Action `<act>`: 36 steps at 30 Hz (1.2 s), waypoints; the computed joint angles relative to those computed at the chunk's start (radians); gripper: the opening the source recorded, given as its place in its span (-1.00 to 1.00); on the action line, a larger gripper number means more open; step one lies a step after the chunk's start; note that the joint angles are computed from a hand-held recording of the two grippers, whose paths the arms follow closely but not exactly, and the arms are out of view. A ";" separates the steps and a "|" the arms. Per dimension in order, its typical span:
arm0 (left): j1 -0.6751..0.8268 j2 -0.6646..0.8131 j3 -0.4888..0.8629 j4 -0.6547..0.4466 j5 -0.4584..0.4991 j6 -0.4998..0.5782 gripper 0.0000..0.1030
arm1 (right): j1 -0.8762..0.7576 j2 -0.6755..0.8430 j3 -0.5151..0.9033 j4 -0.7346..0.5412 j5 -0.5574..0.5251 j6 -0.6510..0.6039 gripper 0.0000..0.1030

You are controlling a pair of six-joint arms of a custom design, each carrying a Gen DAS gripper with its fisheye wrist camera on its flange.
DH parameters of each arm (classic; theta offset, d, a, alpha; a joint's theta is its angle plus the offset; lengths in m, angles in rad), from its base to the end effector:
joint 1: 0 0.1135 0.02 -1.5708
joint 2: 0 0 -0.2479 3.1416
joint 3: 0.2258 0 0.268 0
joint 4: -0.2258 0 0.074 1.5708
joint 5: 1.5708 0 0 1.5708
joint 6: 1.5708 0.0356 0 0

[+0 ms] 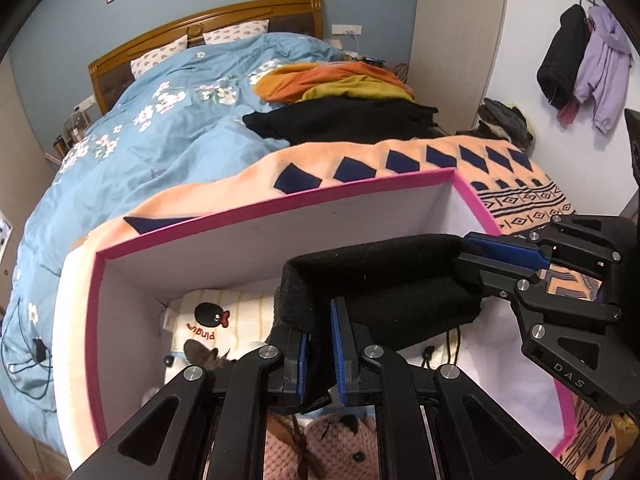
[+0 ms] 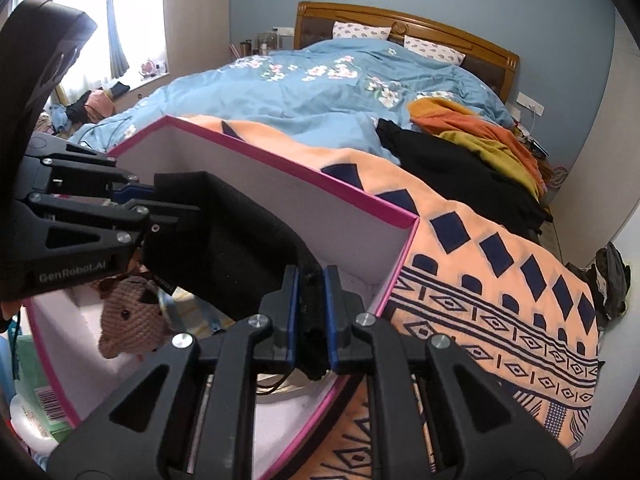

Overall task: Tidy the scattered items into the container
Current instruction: 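Carry the black fabric item over the pink box with the right tool, then lower the black fabric into the box and open the right tool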

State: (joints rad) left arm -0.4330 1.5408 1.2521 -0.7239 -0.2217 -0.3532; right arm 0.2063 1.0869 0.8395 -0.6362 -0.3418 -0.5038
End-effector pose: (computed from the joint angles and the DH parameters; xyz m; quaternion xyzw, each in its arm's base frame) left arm 0.3097 -0.1346 0.2522 0.0077 0.9559 -0.0067 0.2936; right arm 0.2333 0.0610 0.2440 -0.3763 0.8500 0.1092 0.3520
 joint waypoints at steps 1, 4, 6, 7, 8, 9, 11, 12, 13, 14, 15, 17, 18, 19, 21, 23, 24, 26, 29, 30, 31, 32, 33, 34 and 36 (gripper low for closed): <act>0.003 0.008 0.002 -0.001 0.003 0.000 -0.81 | 0.007 0.007 0.000 0.006 0.013 0.000 -0.74; 0.018 0.024 0.001 0.005 0.012 -0.001 -0.81 | 0.029 0.017 -0.005 0.024 0.050 0.000 -0.74; 0.030 0.033 0.002 0.005 0.026 -0.005 -0.81 | 0.044 0.025 -0.005 0.033 0.074 0.002 -0.74; 0.037 0.036 0.004 0.004 0.037 -0.009 -0.81 | 0.054 0.028 -0.006 0.040 0.091 0.005 -0.74; 0.042 0.035 0.004 0.005 0.043 -0.010 -0.81 | 0.065 0.029 -0.008 0.049 0.113 0.008 -0.74; 0.043 0.035 0.005 0.005 0.041 -0.010 -0.81 | 0.074 0.032 -0.009 0.054 0.128 0.009 -0.74; 0.045 0.041 0.010 -0.001 0.046 -0.008 -0.81 | 0.090 0.039 -0.011 0.062 0.153 0.009 -0.74; 0.047 0.045 0.011 -0.005 0.049 -0.011 -0.81 | 0.099 0.041 -0.012 0.065 0.166 0.010 -0.74; 0.048 0.048 0.012 -0.008 0.050 -0.015 -0.81 | 0.106 0.042 -0.013 0.067 0.179 0.009 -0.74; 0.051 0.047 0.012 -0.008 0.054 -0.019 -0.81 | 0.113 0.045 -0.013 0.069 0.191 0.007 -0.74; 0.054 0.048 0.013 -0.008 0.055 -0.022 -0.81 | 0.119 0.049 -0.012 0.071 0.203 0.005 -0.74; 0.063 0.052 0.016 -0.013 0.062 -0.036 -0.79 | 0.130 0.057 -0.011 0.074 0.222 0.000 -0.74; 0.066 0.055 0.018 -0.015 0.067 -0.040 -0.76 | 0.133 0.061 -0.010 0.075 0.228 -0.003 -0.72; 0.068 0.058 0.020 -0.017 0.073 -0.043 -0.74 | 0.138 0.067 -0.008 0.073 0.234 -0.004 -0.71; 0.070 0.062 0.022 -0.018 0.076 -0.048 -0.65 | 0.150 0.074 -0.006 0.072 0.250 -0.002 -0.70; 0.069 0.061 0.023 -0.019 0.064 -0.054 -0.62 | 0.155 0.073 -0.008 0.077 0.262 0.001 -0.70; 0.069 0.060 0.023 -0.019 0.057 -0.057 -0.59 | 0.156 0.072 -0.009 0.078 0.267 0.002 -0.70; 0.071 0.050 0.019 -0.018 0.046 -0.063 -0.47 | 0.149 0.068 -0.008 0.077 0.263 0.006 -0.70; 0.083 0.019 0.004 -0.006 0.039 -0.074 -0.27 | 0.138 0.057 -0.007 0.076 0.260 0.015 -0.66; 0.089 0.008 -0.003 -0.001 0.041 -0.077 -0.25 | 0.137 0.052 -0.007 0.075 0.259 0.021 -0.58; 0.094 -0.002 -0.008 0.003 0.043 -0.078 -0.25 | 0.133 0.047 -0.006 0.074 0.253 0.026 -0.50; 0.099 -0.010 -0.013 0.006 0.044 -0.080 -0.25 | 0.125 0.041 -0.005 0.072 0.244 0.031 -0.47; 0.103 -0.019 -0.018 0.010 0.046 -0.081 -0.25 | 0.117 0.037 -0.004 0.070 0.234 0.032 -0.47; 0.106 -0.024 -0.020 0.011 0.048 -0.082 -0.25 | 0.114 0.035 -0.004 0.072 0.231 0.034 -0.47; 0.109 -0.030 -0.028 0.016 0.055 -0.079 -0.25 | 0.110 0.029 -0.003 0.063 0.215 0.029 -0.47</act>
State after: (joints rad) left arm -0.3238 1.5103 1.2246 -0.7076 -0.1671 -0.4322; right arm 0.3167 1.1154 0.8367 -0.5729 -0.1271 -0.4748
